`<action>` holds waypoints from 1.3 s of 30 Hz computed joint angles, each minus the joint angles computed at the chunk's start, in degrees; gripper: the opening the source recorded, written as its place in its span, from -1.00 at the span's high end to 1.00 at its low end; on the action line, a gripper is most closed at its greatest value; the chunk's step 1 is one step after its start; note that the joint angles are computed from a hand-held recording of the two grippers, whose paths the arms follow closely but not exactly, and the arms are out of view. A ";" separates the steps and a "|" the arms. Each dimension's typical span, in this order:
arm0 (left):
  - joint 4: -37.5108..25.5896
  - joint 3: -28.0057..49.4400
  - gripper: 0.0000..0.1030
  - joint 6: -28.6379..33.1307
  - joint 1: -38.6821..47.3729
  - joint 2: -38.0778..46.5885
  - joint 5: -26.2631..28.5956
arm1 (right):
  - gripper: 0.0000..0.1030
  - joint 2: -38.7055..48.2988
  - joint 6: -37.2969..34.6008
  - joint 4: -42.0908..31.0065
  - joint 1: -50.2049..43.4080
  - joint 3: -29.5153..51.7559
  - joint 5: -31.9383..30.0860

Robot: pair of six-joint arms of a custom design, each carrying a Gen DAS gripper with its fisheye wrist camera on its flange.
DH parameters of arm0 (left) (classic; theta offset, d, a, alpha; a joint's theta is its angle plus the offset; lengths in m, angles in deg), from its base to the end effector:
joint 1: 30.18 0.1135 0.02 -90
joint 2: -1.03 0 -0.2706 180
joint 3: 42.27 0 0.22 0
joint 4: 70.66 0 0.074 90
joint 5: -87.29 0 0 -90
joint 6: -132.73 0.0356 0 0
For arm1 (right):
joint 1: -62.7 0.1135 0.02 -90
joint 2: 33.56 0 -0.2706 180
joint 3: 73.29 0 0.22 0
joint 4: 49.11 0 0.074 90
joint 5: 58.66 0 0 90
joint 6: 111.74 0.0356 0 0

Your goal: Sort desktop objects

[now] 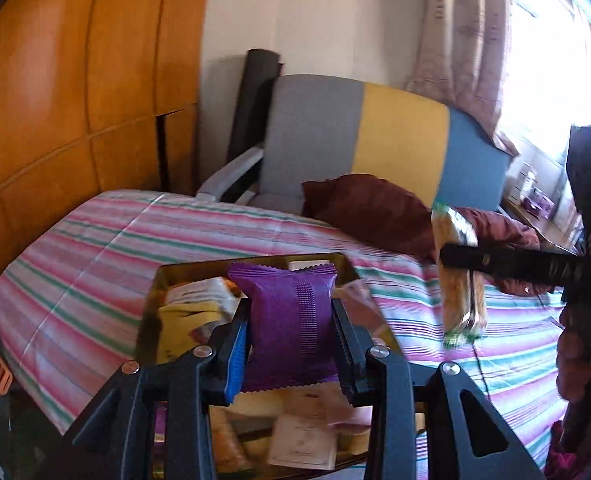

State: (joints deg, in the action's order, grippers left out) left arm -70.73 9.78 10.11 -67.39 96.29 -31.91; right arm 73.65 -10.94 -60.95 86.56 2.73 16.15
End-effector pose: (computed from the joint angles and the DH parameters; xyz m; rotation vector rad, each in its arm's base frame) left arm 0.2348 -0.1565 0.1603 -0.1592 2.2076 -0.0739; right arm 0.3323 0.1572 0.1841 -0.4051 2.3342 0.6072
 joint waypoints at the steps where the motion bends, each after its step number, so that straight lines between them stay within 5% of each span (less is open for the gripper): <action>1: 0.52 -0.60 0.28 -0.31 0.92 0.22 0.25 | 0.06 1.41 0.34 -0.85 0.65 2.19 -0.16; 4: 0.91 -1.62 0.25 -1.76 4.80 2.28 3.23 | 0.05 7.63 1.79 -4.67 1.89 10.26 -2.82; 10: 6.68 -5.11 -0.16 -3.10 9.98 6.84 8.53 | -0.01 18.22 7.53 -8.16 2.16 22.37 -10.67; 13: 9.30 -7.56 -0.30 -4.28 10.70 7.78 8.96 | -0.30 20.30 11.01 -7.42 1.88 24.56 -14.91; 16: 10.72 -9.72 -0.31 -5.27 10.50 6.89 8.84 | -0.30 19.12 9.21 -7.85 2.74 23.84 -12.59; 23: 2.34 -7.44 -0.31 -6.06 5.50 2.10 0.70 | -0.34 7.32 -1.41 -2.83 7.25 7.53 4.98; 26: -8.46 -2.14 -0.40 -9.00 2.21 1.60 -5.79 | -0.46 2.66 -3.53 2.01 8.99 -1.27 10.69; 29: -16.17 1.29 -0.47 -13.52 -1.04 1.31 -10.82 | -0.47 -0.34 -3.89 5.09 9.23 -7.43 12.63; 39: -21.60 3.93 -0.31 -17.00 -7.58 2.25 -16.90 | -0.47 -6.41 -1.29 12.74 9.32 -20.98 14.67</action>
State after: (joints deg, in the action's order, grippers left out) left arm -92.32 13.71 -6.89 -74.97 98.54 -48.82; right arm 67.25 -12.23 -48.22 95.88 -18.25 30.82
